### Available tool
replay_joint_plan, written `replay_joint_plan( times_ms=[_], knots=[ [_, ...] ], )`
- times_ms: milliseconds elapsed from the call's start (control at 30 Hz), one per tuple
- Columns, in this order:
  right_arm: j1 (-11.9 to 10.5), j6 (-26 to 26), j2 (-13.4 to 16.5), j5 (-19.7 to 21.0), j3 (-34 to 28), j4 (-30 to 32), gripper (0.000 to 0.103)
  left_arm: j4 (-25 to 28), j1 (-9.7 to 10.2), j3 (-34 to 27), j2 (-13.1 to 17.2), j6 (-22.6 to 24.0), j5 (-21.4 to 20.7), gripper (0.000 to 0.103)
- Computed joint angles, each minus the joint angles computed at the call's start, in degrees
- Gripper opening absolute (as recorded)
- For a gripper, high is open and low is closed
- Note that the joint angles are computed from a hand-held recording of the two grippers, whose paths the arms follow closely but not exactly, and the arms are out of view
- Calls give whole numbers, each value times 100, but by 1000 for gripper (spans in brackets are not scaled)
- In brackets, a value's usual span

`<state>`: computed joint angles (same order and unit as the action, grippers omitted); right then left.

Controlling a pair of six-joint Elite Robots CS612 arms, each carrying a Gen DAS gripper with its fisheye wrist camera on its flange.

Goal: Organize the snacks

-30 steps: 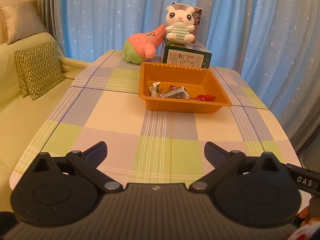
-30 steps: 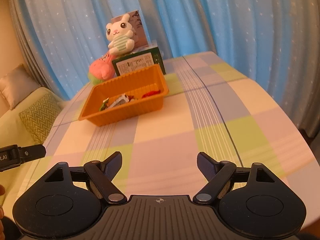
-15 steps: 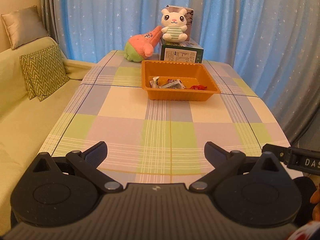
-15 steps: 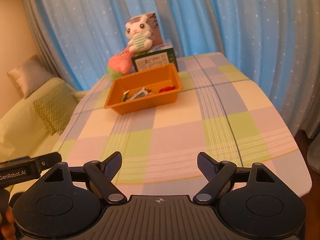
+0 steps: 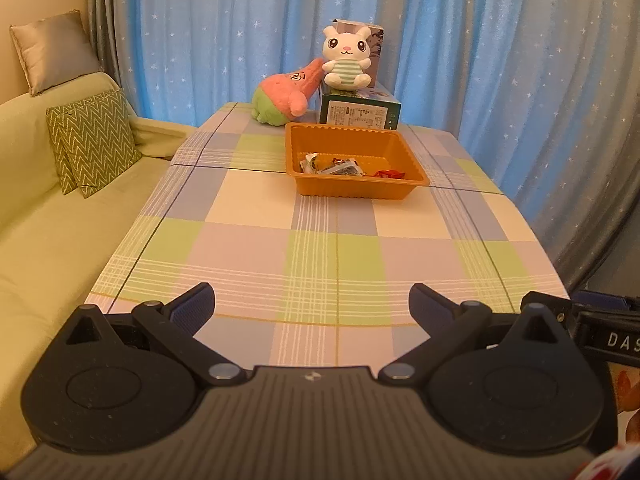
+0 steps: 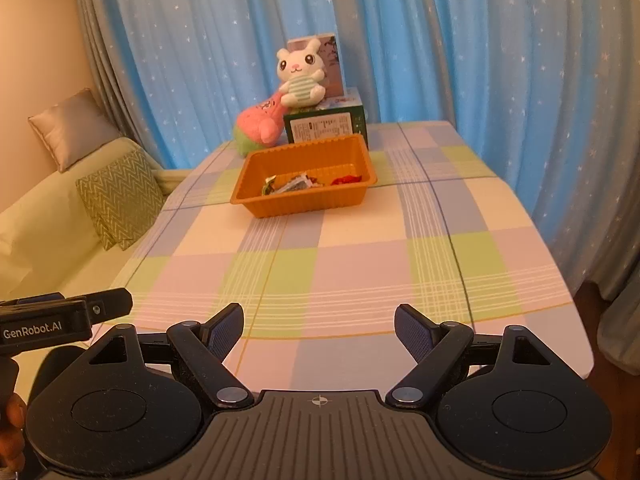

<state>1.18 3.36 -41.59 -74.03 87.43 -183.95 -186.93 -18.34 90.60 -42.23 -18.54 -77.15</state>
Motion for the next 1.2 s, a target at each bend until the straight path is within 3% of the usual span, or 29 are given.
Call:
replay_joint_plan(
  times_ms=[467,1200],
  knots=[
    [3,-9,-87,-105,145,-328,82,-113,-49,37,-13,128,1,103],
    [4,-60,-78,-88,140,-216,82,-113,-58,54,16,95,-65,103]
  ],
)
